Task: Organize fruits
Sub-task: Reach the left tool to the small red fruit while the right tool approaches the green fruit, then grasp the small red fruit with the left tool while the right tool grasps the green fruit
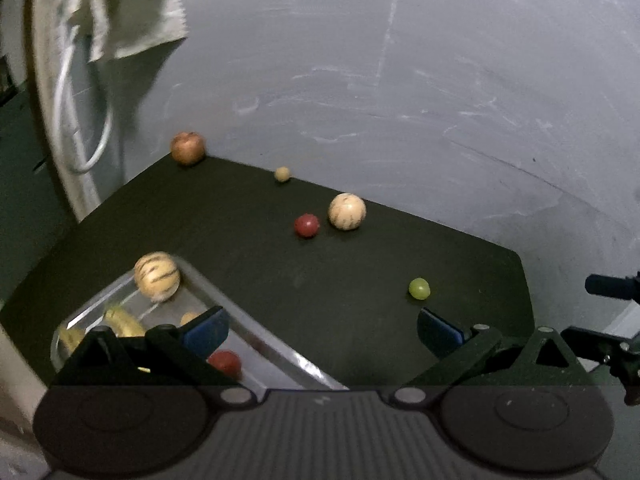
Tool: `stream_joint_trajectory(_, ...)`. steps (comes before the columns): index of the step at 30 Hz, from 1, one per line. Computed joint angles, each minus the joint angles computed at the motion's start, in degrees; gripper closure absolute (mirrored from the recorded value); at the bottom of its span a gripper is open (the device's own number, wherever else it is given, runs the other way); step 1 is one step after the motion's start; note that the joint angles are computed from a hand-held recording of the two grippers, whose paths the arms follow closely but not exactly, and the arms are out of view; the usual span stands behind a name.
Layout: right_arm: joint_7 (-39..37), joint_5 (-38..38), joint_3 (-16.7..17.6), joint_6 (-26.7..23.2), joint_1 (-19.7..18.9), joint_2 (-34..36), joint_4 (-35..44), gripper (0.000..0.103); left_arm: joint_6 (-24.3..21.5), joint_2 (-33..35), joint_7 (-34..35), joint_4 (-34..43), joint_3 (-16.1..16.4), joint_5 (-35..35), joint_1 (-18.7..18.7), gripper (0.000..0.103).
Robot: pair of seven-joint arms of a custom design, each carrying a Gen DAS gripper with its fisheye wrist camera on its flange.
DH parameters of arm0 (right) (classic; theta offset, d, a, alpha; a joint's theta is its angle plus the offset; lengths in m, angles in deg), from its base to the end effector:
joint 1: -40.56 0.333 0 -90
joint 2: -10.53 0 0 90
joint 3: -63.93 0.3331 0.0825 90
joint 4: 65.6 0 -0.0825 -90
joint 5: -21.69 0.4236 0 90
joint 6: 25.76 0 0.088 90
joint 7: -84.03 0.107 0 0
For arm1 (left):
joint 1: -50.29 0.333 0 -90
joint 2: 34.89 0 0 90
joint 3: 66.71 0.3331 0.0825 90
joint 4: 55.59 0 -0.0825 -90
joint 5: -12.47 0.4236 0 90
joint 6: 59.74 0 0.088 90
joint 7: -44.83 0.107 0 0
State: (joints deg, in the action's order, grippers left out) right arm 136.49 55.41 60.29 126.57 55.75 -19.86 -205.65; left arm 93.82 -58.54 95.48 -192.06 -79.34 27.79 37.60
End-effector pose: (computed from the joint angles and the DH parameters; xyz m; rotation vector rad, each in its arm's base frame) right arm 0.4598 0.0742 0.5727 -1.9541 1.2520 -0.4264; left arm 0.4466 -0.2318 0.5523 -1.8615 1.7999 -0.8234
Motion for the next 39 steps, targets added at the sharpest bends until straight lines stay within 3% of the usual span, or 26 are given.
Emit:
stream_joint_trajectory(7, 5.31, -2.14, 2.45, 1.66, -1.37, 5.75, 2.70, 0.001, 3.54, 7.21, 19.61, 3.92, 6.77, -7.42, -3.49, 0.001)
stream_joint_trajectory(12, 12.51, -6.43, 5.28, 3.94, -2.62, 11.32, 5.59, 0.001, 4.80, 14.35, 34.57, 8.89, 8.71, -15.57, -3.18, 0.001)
stream_joint_trajectory(16, 19.65, -11.55, 7.23, 5.16, -3.55, 16.03, 7.97, 0.002, 5.10, 20.84, 47.04, 13.70, 8.74, -23.01, -1.81, 0.001)
stream_joint_trajectory(20, 26.13, -16.62, 8.20, 6.15, -3.72, 20.32, 10.15, 0.004, 4.59, 27.31, 56.98, 19.15, 6.65, -29.48, 1.28, 0.001)
stream_joint_trajectory(24, 31.31, -21.41, 8.38, 7.51, -3.57, 23.28, 11.67, 0.008, 4.16, 31.99, 62.02, 23.36, 3.39, -31.61, 4.81, 0.003)
stream_joint_trajectory(27, 34.47, -23.74, 8.09, 7.56, -3.38, 24.84, 12.49, 0.009, 4.24, 34.51, 61.65, 25.63, 1.58, -29.66, 6.60, 0.006)
stream_joint_trajectory(30, 36.37, -25.21, 7.66, 7.22, -3.13, 26.06, 13.23, 0.013, 4.12, 36.68, 61.15, 27.54, -0.20, -28.84, 8.32, 0.013)
stream_joint_trajectory(35, 37.69, -26.73, 7.11, 5.46, -2.77, 27.61, 14.76, 0.018, 1.83, 39.54, 58.97, 30.75, -1.53, -26.81, 9.48, 0.033)
stream_joint_trajectory(39, 37.41, -26.49, 6.85, 4.96, -2.39, 28.31, 15.38, 0.020, 1.82, 40.19, 58.54, 31.03, -1.92, -24.47, 9.70, 0.039)
